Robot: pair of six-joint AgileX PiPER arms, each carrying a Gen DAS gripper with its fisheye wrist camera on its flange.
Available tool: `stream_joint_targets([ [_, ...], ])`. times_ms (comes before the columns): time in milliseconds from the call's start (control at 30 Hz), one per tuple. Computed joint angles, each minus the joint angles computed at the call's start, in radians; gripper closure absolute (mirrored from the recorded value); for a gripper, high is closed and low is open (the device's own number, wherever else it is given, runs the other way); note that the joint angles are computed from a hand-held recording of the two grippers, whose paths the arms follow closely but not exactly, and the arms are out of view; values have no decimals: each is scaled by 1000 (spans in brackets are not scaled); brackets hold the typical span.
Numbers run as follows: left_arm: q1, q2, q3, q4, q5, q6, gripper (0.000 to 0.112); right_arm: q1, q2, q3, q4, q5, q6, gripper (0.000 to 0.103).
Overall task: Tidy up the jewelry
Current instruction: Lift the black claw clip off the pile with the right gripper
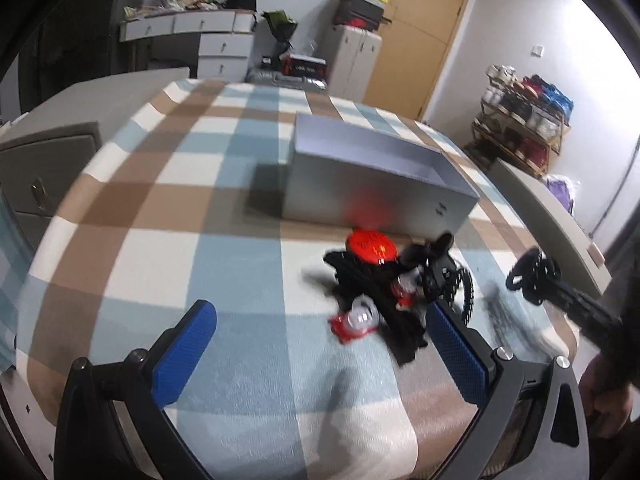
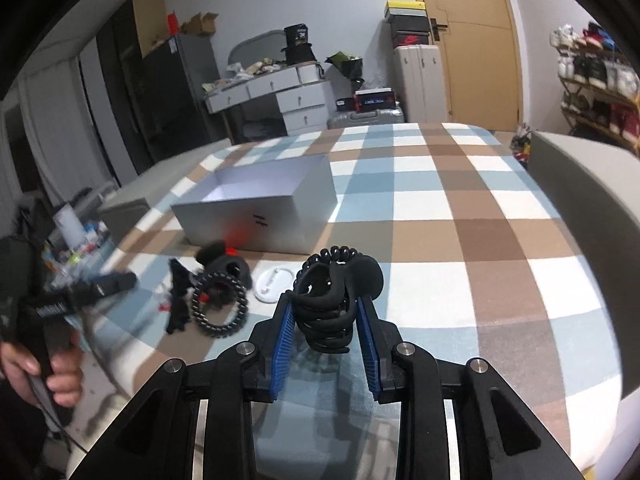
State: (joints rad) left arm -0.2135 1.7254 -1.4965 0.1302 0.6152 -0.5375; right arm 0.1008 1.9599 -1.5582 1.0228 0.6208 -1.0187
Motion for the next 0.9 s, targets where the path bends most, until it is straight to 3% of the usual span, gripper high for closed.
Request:
stream_joint_targets([
  [67,-9,4,-6,11,16,-7,10,-22,69,-105,-37,145,78,73],
  [133,-14,6,-16,7,30,-2,10,-10,98,-168,-146,170,203,73],
  [267,-33,11,-46,48,57,-12,10,104,4,-53,-489,-88,288,73],
  [367,-40,23,-68,71,67,-7,10,125,-27,-22,-561,-116,313,73],
  [433,-36,25,-70,66,61,3,10,113,-41,9,-498,-141,267,73],
  [500,-29,31,-78,47,62,20,10,60,-25,-17,-307,-51,151,73],
  [567,-23,36,-87,29,67,37,10,-12,7,-98,-131,148,95,73],
  [633,-23,38,-91,35,68,36,10,-38,49,-160,-98,251,106,73],
  [667,-22,39,-93,35,68,36,10,-28,68,-175,-142,243,128,73],
  [767,-25,39,-96,39,69,29,10,40,54,-149,-394,95,304,73],
  [833,-29,39,-97,47,71,23,10,53,26,-127,-451,55,332,73],
  [900,-31,47,-109,50,79,29,10,100,-12,-83,-618,-52,423,73],
])
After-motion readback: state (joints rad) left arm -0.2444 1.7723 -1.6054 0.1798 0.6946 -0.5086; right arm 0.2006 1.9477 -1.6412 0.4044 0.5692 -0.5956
